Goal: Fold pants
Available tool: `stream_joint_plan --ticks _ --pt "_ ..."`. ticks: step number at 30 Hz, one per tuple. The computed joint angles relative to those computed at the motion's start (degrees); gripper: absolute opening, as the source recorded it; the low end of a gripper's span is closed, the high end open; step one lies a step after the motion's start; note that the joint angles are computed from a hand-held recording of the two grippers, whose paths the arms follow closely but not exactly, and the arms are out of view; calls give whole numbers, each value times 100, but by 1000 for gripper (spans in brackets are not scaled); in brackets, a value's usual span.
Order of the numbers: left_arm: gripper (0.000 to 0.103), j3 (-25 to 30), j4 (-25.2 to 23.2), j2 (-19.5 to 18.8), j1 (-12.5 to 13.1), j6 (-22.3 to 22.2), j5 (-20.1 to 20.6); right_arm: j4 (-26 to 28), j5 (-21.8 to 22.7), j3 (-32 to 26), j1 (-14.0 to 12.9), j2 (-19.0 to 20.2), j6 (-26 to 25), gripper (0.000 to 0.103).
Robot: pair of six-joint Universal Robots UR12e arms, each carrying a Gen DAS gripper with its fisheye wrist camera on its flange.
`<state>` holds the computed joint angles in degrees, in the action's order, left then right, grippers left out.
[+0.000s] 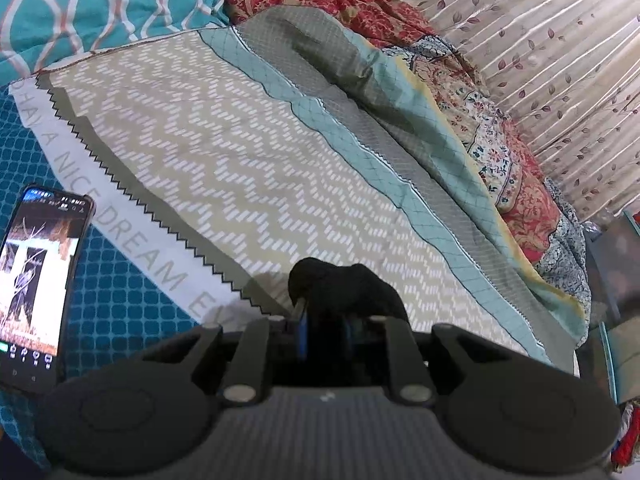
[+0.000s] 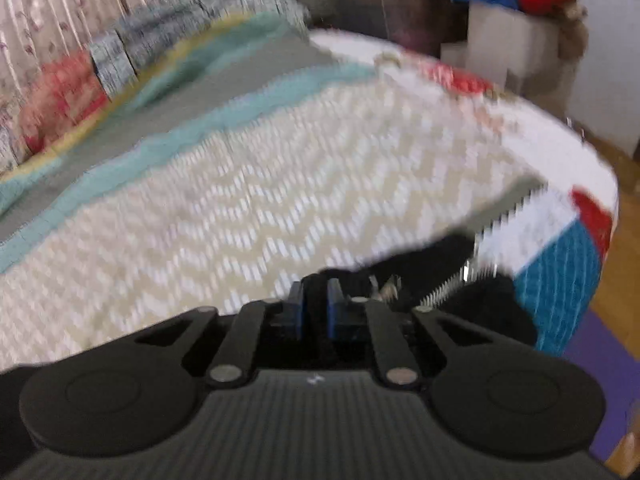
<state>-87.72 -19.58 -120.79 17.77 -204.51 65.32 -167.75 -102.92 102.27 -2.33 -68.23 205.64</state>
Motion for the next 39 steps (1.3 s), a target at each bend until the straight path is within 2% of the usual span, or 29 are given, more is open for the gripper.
stream_joint_plan --ticks 4,6,10,13,14,15,16,17,20,22,24,26,28,29,31,33,35,39 --pt "15 158 102 -104 -21 -198 -53 -858 -204 -315 -41 125 178 11" --pt "15 319 127 -198 -57 -246 -19 -1119 -347 -600 -31 264 167 11" --pt "15 776 185 -496 -145 -541 35 -1211 -515 -1422 -8 715 237 11" --pt "16 1300 153 -863 -311 -801 459 -1038 -514 -2185 12 1207 476 13" --pt "18 1475 131 -994 -407 -867 829 -1172 -625 -2387 64 1377 389 21" --pt "21 1644 -35 -1103 -485 -840 1126 -1124 -873 -2612 144 1546 263 49" --pt "22 1800 -335 -1188 -541 -766 1322 -980 -1082 -2749 206 1636 197 59" --pt "23 1894 -594 -1242 -563 -744 1336 -1006 -1169 -2799 253 1701 128 60" --pt "35 1716 -416 -1218 -541 -660 1107 -1270 -466 -2420 183 1575 -104 57" --pt "46 1578 -377 -1149 -537 -503 1201 -1163 -341 -2164 127 1492 -177 57" --pt "47 1475 -354 -1097 -496 -489 1111 -966 -131 -1971 22 1429 -63 57" --pt "49 1427 -422 -1043 -450 -584 1008 -687 -87 -1894 -51 1405 236 57" --pt "52 1352 -390 -971 -413 -692 889 -475 -80 -1859 -86 1407 763 58" --pt "53 1289 -344 -925 -399 -691 854 -416 84 -1831 -132 1407 1028 58" --pt "63 1182 -355 -827 -377 -578 863 -175 275 -1879 -152 1442 1391 57" --pt "70 1040 -413 -700 -349 -437 895 98 246 -1929 -102 1456 1578 58" --pt "72 866 -399 -563 -305 -297 925 -33 348 -1849 -66 1420 1613 58" --pt "72 462 -351 -276 -178 -233 854 -556 877 -1542 -43 1254 1528 58"
